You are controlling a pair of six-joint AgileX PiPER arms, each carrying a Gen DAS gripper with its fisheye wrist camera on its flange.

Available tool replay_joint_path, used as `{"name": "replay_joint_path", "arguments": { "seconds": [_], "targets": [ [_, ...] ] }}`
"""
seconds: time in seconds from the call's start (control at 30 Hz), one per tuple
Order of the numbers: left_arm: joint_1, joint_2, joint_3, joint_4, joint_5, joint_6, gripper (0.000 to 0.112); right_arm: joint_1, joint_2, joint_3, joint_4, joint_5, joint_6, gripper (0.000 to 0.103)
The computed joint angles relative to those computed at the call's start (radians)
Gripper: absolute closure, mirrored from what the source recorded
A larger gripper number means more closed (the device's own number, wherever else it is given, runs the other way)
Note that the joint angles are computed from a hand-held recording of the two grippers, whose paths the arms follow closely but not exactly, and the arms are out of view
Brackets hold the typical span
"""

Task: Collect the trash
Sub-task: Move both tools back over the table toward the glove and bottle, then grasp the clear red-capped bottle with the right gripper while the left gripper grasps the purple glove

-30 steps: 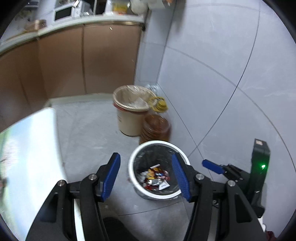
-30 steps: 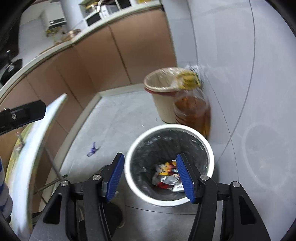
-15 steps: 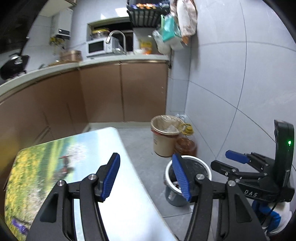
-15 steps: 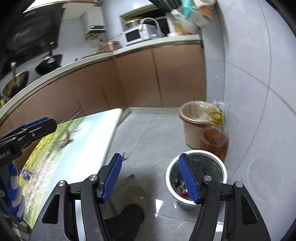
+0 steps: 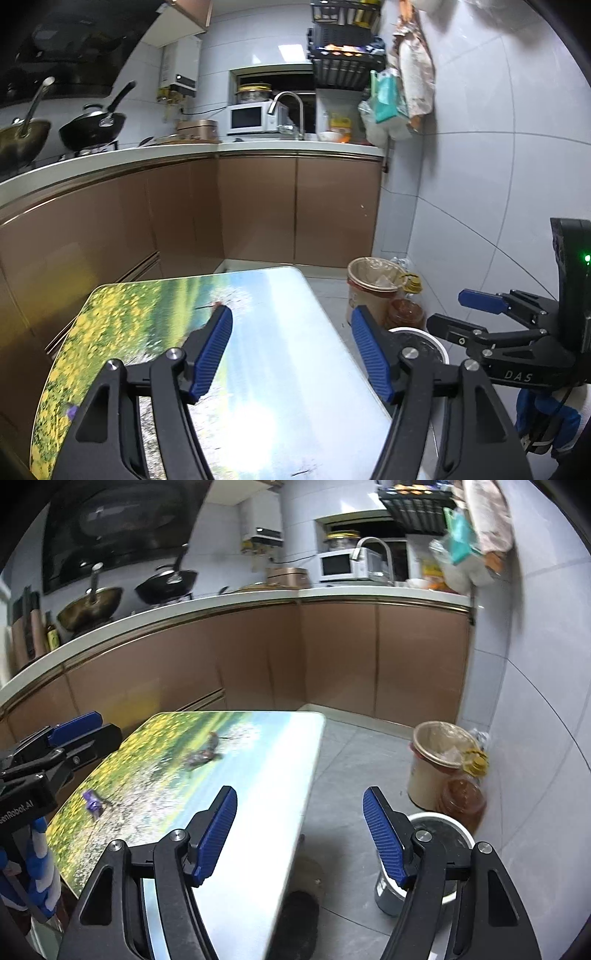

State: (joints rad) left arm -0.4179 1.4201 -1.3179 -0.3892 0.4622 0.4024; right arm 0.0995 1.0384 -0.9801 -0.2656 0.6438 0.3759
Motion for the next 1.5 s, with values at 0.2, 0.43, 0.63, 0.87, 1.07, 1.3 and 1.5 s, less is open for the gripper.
{"name": "replay_joint_path", "arguments": {
  "seconds": [0.2,0.43,0.63,0.87,1.07,1.3,1.5],
  "targets": [
    [0.150,-0.002,0.047,-0.174,0.007,0.174,0.047,0.134,0.093,-0.088,-0.100,0.042,0.110,0.030],
    [0.361,0.075,0.121,-0.305,-0.007,0.341,0.045,0.202,0.281,-0.203,-0.076,0.028,0.105,0.029],
    [0.553,0.225,0.081,-0.290,0.041,0.317,0.045,0.204,0.508,-0.337,0.050,-0.027,-0.002,0.029],
    [0.635,0.370,0.008,-0.207,0.062,0.180,0.045,0.180,0.843,-0.636,0.219,-0.005,-0.158,0.029],
    [0.641,0.440,-0.072,-0.186,0.125,0.133,0.045,0.157,1.129,-0.974,0.268,0.110,-0.186,0.029],
    [0.639,0.475,-0.116,-0.183,0.167,0.146,0.060,0.145,1.377,-1.365,0.248,0.272,-0.139,0.033],
    [0.630,0.466,-0.102,-0.193,0.155,0.176,0.065,0.145,1.421,-1.410,0.248,0.289,-0.151,0.069]
  ]
}}
